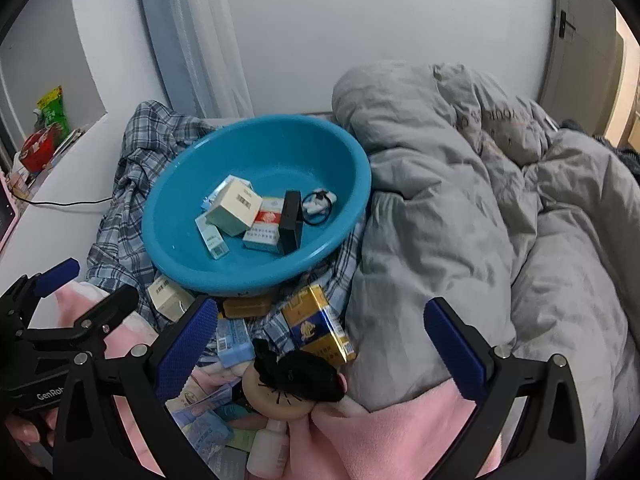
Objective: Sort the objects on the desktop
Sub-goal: 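Lower both tools toward the loose items beside the blue basin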
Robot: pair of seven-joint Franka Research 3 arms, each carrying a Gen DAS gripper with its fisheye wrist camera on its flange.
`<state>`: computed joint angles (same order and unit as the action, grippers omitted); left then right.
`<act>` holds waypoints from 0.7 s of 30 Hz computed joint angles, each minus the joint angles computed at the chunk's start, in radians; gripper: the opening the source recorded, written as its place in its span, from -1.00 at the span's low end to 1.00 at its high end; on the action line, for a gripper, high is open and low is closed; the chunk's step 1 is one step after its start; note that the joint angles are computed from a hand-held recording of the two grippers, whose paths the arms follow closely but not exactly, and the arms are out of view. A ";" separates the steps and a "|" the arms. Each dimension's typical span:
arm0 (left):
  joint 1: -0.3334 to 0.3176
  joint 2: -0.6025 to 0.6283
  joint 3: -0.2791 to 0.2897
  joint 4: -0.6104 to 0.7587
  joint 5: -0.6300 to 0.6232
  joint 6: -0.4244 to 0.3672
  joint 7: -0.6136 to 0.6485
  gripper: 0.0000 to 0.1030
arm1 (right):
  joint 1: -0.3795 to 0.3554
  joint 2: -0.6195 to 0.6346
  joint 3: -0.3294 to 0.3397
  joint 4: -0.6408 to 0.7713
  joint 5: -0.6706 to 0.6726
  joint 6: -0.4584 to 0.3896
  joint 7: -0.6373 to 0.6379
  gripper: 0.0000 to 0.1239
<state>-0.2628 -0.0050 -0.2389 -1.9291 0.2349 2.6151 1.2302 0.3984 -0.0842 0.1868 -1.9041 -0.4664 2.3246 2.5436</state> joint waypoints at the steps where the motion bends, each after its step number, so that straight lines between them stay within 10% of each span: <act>1: 0.000 0.002 0.000 0.003 -0.001 -0.006 0.003 1.00 | 0.000 0.000 -0.002 -0.004 0.012 0.002 -0.005 0.65; 21: -0.006 0.067 -0.015 0.015 -0.198 -0.100 0.130 1.00 | -0.041 -0.035 -0.007 -0.072 0.057 0.013 0.026 0.65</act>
<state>-0.2686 0.0620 -0.2539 -1.9143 0.0367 2.5151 1.3598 0.3571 -0.1195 0.1799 -1.9756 -0.4095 2.3374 2.5698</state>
